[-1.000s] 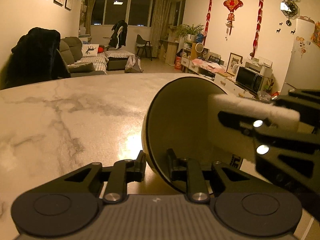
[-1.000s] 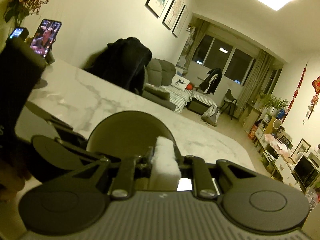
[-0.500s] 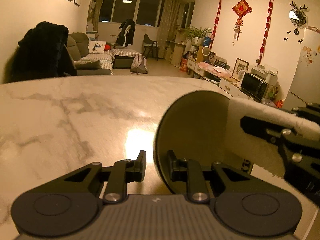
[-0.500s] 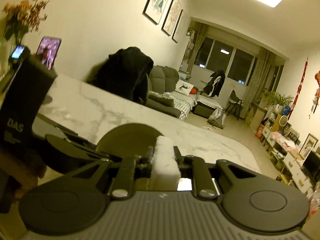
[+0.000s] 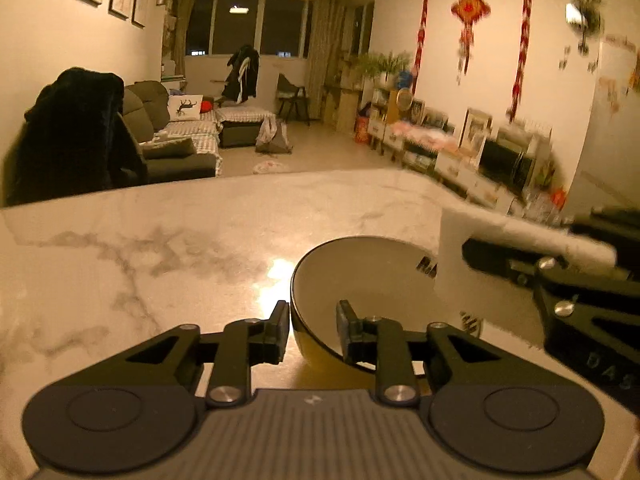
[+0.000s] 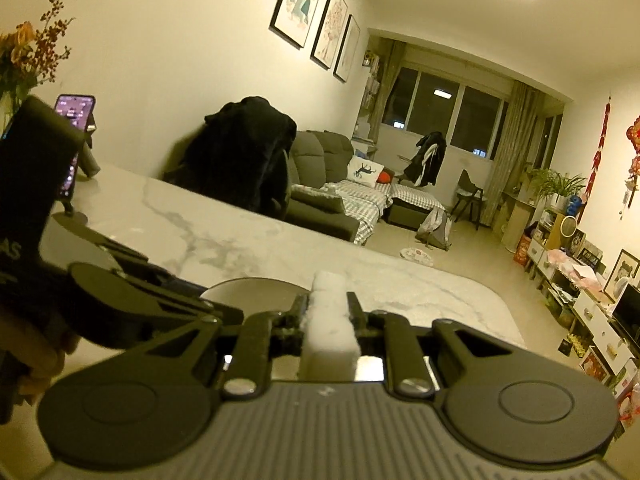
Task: Clean bowl
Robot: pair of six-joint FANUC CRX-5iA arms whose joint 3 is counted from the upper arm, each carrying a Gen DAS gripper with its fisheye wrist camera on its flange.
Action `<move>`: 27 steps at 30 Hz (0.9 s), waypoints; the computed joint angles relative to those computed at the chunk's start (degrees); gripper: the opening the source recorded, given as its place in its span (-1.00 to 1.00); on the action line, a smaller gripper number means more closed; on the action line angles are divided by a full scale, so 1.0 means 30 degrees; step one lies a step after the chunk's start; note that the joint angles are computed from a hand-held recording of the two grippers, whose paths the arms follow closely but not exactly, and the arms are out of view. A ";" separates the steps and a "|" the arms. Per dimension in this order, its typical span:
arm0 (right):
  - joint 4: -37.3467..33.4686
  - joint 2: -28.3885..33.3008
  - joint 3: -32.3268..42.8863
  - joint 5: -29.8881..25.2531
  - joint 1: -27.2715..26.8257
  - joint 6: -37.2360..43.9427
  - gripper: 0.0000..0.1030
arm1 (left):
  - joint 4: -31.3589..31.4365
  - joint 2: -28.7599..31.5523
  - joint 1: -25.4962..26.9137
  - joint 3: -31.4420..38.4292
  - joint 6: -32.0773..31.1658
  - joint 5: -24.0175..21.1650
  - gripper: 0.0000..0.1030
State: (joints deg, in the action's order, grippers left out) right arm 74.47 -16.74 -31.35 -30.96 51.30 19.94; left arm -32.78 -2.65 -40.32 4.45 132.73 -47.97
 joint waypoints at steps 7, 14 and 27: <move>-0.0037 0.0050 0.0035 0.0006 -0.0124 -0.0059 -0.63 | 0.0475 0.0147 0.0108 0.0154 -0.0645 -0.0168 -0.38; 0.0045 -0.0009 0.0001 0.0049 -0.0236 -0.0529 -0.63 | 0.0414 0.0124 -0.0136 0.0327 -0.1684 -0.0604 0.02; -0.1014 -0.0469 -0.0003 0.0282 -0.0505 -0.0803 -0.63 | 0.0318 -0.0475 -0.0520 -0.0329 -0.4916 0.0422 0.59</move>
